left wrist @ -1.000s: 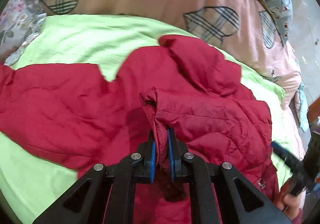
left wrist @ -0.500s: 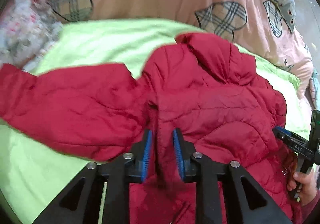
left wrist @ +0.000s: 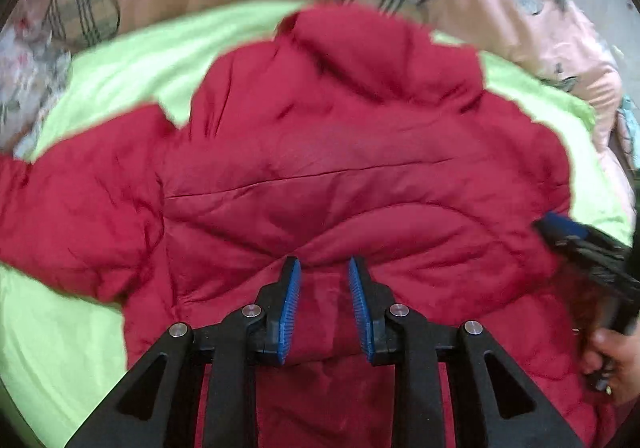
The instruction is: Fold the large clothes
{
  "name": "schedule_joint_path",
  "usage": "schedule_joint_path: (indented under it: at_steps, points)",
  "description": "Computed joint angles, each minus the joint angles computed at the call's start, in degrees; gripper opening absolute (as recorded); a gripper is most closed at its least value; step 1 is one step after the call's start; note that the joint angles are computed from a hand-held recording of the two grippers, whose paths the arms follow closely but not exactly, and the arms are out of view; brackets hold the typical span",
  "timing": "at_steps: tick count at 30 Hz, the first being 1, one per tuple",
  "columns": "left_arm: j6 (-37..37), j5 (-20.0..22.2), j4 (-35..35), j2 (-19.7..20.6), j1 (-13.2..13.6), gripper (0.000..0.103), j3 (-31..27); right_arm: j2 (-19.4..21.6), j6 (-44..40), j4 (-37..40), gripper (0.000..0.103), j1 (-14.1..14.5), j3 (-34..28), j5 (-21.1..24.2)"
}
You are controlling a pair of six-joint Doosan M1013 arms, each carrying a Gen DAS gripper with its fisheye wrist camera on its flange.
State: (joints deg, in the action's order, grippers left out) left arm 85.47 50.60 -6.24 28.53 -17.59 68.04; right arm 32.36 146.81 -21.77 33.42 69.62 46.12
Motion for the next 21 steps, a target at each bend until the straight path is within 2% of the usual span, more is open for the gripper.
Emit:
schedule_joint_path:
  at_steps: [4, 9, 15, 18, 20, 21]
  points:
    - [2.06, 0.0, -5.94, 0.29, 1.46, 0.025, 0.43, -0.4, 0.83, -0.76, 0.055, 0.2, 0.7, 0.29]
    - [0.64, 1.15, -4.32, 0.98, 1.14, 0.025, -0.75, -0.53, 0.03, 1.03, 0.055, -0.13, 0.3, 0.84]
    - [1.74, 1.28, -9.32, 0.59, 2.27, 0.027, 0.06, -5.25, 2.83, 7.05, 0.055, -0.65, 5.25, -4.75]
    - [3.07, 1.24, -11.77, -0.15, 2.76, 0.04, 0.73, -7.81, 2.67, 10.52, 0.056, -0.3, 7.64, -6.69]
    - [3.48, 0.6, -11.43, -1.13, 2.68, 0.054, 1.76, -9.48, 3.35, 11.09, 0.056, 0.29, 9.23, -8.26]
    - [3.41, 0.19, -10.81, -1.8, 2.56, 0.056, 2.45, -10.33, 3.1, 11.53, 0.056, 0.66, 9.92, -9.13]
